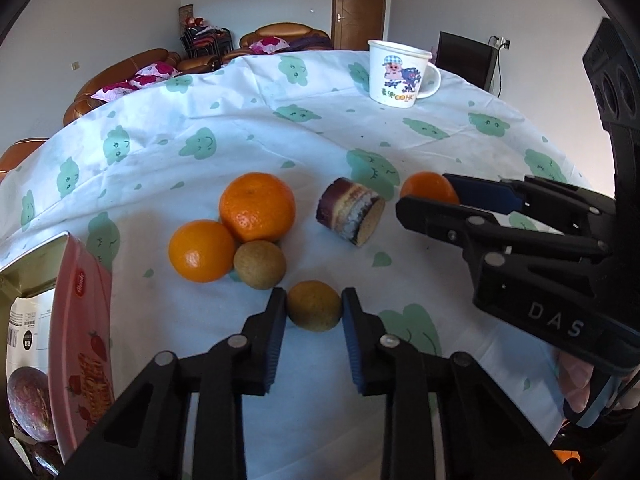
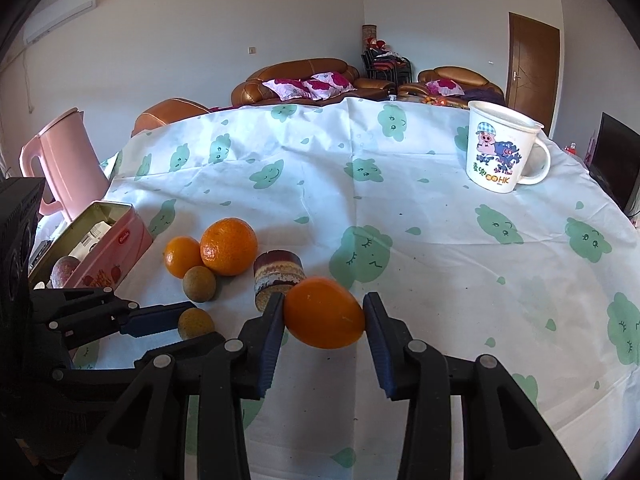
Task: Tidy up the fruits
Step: 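Carry the orange and kiwi over the pink tin with both tools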
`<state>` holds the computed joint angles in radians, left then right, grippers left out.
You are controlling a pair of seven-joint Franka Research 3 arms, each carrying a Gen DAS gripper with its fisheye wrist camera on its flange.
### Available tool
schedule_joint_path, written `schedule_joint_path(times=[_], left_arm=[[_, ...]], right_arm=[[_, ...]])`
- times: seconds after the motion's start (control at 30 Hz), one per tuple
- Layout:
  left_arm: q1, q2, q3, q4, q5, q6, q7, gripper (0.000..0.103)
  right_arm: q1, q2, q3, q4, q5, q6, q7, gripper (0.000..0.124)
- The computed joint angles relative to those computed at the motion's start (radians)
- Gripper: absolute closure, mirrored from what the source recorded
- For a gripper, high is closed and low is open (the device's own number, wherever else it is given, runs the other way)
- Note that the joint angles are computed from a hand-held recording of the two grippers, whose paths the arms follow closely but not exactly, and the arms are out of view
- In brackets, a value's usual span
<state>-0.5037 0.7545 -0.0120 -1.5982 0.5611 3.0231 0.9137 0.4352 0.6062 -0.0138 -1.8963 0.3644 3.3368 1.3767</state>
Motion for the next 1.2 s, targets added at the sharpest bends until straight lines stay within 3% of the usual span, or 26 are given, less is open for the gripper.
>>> schedule_joint_path(times=[0.17, 0.37, 0.7, 0.83, 1.2], left_arm=[[-0.082, -0.02, 0.113, -0.038, 0.038, 0.085, -0.088, 0.073], [-0.269, -0.026, 0.358, -0.092, 0.052, 0.209, -0.228, 0.073], [-0.524, 0.021, 0.654, -0.181, -0.147, 0.355, -0.226, 0.073], [-0.597, 0.047, 0.728, -0.208, -0.238, 0.386, -0.194, 0.073], [-0.726, 0.095, 0.839, -0.272, -0.467, 0.45, -0.09, 0.073]], right_arm=[[-0.048, -0.006, 0.058, -0.02, -0.022, 0.049, -0.016, 0.082], [-0.129, -0.01, 0.147, -0.046, -0.078, 0.112, -0.032, 0.082], [-0.172, -0.013, 0.192, -0.079, -0.148, 0.197, -0.014, 0.082], [-0.173, -0.014, 0.193, -0.086, -0.163, 0.217, -0.004, 0.082], [-0.161, -0.021, 0.181, -0.121, -0.19, 0.307, 0.006, 0.082]])
